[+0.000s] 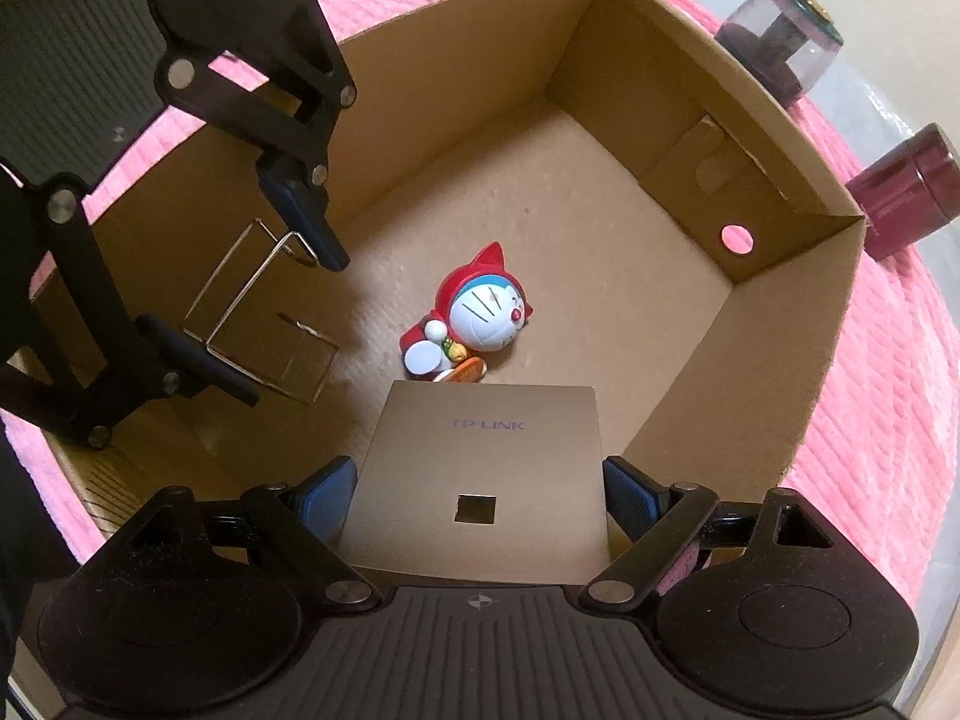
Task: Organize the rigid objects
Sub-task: 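Lower the gold plate and wire stand into the box with both tools, then open both tools and move them back toward the items on the bedspread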
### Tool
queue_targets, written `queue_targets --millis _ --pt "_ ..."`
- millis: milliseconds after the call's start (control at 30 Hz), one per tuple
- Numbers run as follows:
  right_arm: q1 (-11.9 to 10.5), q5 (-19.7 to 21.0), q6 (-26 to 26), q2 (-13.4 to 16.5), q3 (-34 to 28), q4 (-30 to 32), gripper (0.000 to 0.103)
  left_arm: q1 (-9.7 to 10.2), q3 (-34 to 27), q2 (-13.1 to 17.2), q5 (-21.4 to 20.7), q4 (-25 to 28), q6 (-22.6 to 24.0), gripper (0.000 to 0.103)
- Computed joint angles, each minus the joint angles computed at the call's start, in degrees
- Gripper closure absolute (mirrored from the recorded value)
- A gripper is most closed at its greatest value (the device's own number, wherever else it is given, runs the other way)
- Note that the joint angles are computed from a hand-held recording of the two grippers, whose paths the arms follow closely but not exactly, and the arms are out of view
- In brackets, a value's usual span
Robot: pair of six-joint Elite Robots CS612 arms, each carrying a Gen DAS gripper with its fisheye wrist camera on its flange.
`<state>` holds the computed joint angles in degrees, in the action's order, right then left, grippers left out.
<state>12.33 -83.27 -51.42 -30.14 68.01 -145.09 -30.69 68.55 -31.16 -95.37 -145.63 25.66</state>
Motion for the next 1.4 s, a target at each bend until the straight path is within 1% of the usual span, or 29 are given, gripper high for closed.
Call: queue_targets --millis 67,167,300,500,600,667,733,833,967,1000,1100,1267,1333,1400 --pt "0.07 -0.17 0.09 0.21 -0.52 1.01 0.019 -0.05 0.46 -0.17 0.31 -1.27 -0.37 0.049" --pt "0.01 0.08 0.48 0.38 -0.94 2.02 0.019 0.05 1.02 -0.52 0.03 -2.28 -0.23 0.047" --pt "-0.24 1.09 1.88 0.46 -1.18 3.03 0.019 0.19 2.66 -1.23 0.02 -5.89 -0.18 0.046" --pt "-0.71 2.86 5.12 0.41 -1.25 3.87 0.019 0.61 4.92 -2.24 -0.31 -11.37 -1.96 0.046" --pt "-1.0 4.09 6.61 -0.31 0.02 1.9 0.019 0.96 6.43 -2.97 -1.22 -14.84 -3.74 0.046" --pt "-1.28 5.04 8.27 -0.97 1.28 -0.55 0.019 1.13 7.74 -3.53 -1.31 -17.75 -5.16 0.046" --pt "-1.63 6.22 11.13 -1.8 3.04 -4.26 0.019 1.37 9.34 -4.17 -2.07 -21.07 -6.94 0.045" --pt "-1.94 7.48 16.57 -3.1 6.4 -12.23 0.019 1.64 12.19 -5.27 -2.26 -26.7 -10.01 0.045" --pt "-1.74 6.84 25.13 -4.95 11.72 -26.02 0.019 1.92 16.61 -6.91 -1.6 -35.28 -15.6 0.045" --pt "-1.59 6.37 27.97 -5.4 13.17 -29.99 0.019 1.88 17.8 -7.37 -1.01 -37.51 -16.85 0.045" --pt "-1.14 6.33 34.72 -6.91 17.04 -38.92 0.019 1.75 21.86 -8.95 1.14 -44.52 -20.19 0.044" --pt "-0.09 7.0 44.9 -8.59 22.5 -51.6 0.019 1.41 29.09 -11.64 5.78 -55.19 -25.7 0.037" --pt "0.61 6.95 50.02 -8.91 24.43 -56.81 0.019 1.16 32.0 -12.56 8.24 -58.96 -28.58 0.034" --pt "1.29 7.27 53.99 -8.93 25.78 -61.06 0.019 0.96 34.87 -13.29 10.61 -62.64 -31.64 0.033"
